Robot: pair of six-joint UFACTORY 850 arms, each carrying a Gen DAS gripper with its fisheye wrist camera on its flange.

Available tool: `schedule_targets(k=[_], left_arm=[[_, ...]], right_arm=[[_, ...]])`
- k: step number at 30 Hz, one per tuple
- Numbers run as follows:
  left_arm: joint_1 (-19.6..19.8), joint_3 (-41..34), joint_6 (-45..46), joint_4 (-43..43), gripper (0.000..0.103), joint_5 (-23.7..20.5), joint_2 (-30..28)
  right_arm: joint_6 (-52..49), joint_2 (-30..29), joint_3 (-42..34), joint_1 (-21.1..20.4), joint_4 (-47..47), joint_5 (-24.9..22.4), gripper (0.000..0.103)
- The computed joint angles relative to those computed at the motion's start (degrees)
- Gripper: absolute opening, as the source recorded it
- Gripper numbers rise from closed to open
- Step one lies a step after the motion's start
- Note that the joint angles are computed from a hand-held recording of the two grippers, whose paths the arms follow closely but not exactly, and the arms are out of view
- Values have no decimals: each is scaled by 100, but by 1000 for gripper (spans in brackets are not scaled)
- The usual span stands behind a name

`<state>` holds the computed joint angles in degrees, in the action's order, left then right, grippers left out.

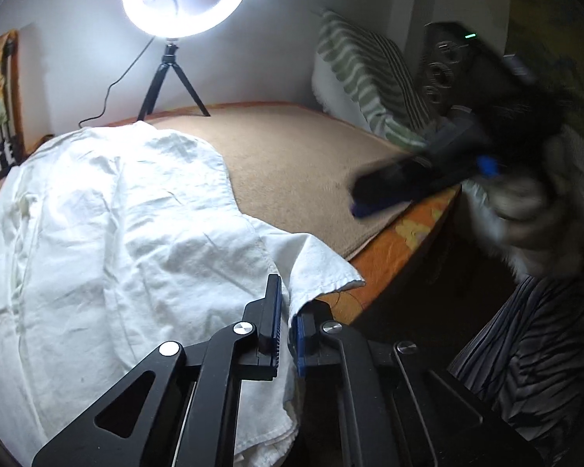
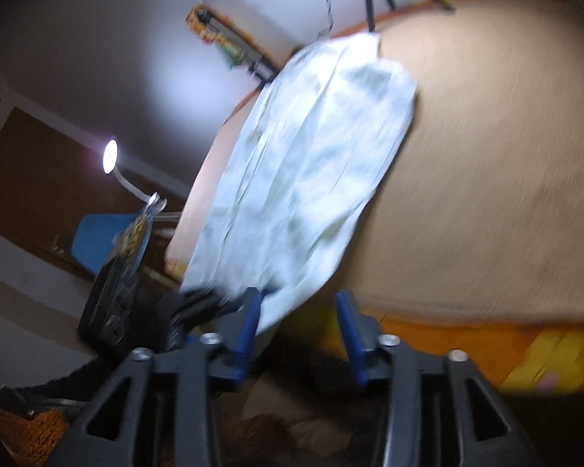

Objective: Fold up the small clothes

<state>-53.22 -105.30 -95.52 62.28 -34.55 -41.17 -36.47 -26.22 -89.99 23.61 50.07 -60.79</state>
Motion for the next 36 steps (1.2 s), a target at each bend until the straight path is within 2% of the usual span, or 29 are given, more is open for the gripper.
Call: schedule_targets(k=[3,4,5,9,16,18,20,22,24,27,31,34,35,36], left_arm=[[-21,142,-391,296,5,-6,120],[-19,187,-559,405,5,6,156],[-15,240,-735,500,5,11,197],[-47,517,-1451,971,3,-9,404],[-134,462,-1472,1135,3,-238,394],[-124,539,-1588,1123,3,-189,418],[-115,564,-1558,1039,3,-153,409],[-120,596,-1493,952,3,-131,412],[-131,660,-1535,987,3,-81,432],[-139,693,-1471,1039,3,87,401],[-156,394,-754,492,4,328,115],[-266,-17,-55,198,9,93,-191],[-300,-190,235,89,16,-24,-306],[-351,-455,629,-40,32,-253,-479]], right_arm=[[383,-483,-618,-55,-50,302,51],[593,-720,-905,-51,-115,389,59],[751,-940,-1168,-59,-132,386,62],[1384,-1910,-2308,0,16,213,62],[2081,-3206,-4125,255,-227,-113,60],[2201,-3374,-4439,317,-376,-138,55],[2236,-3515,-4740,325,-480,-298,40],[2310,-3544,-4859,355,-736,-257,37],[2309,-3529,-4857,351,-801,-214,37],[2223,-3378,-4727,322,-1017,-121,45],[2066,-3367,-4755,231,-972,-252,56],[1982,-3398,-4877,179,-1067,-369,57],[1968,-3418,-4939,159,-1106,-394,57],[1967,-3450,-5016,133,-1115,-426,57]])
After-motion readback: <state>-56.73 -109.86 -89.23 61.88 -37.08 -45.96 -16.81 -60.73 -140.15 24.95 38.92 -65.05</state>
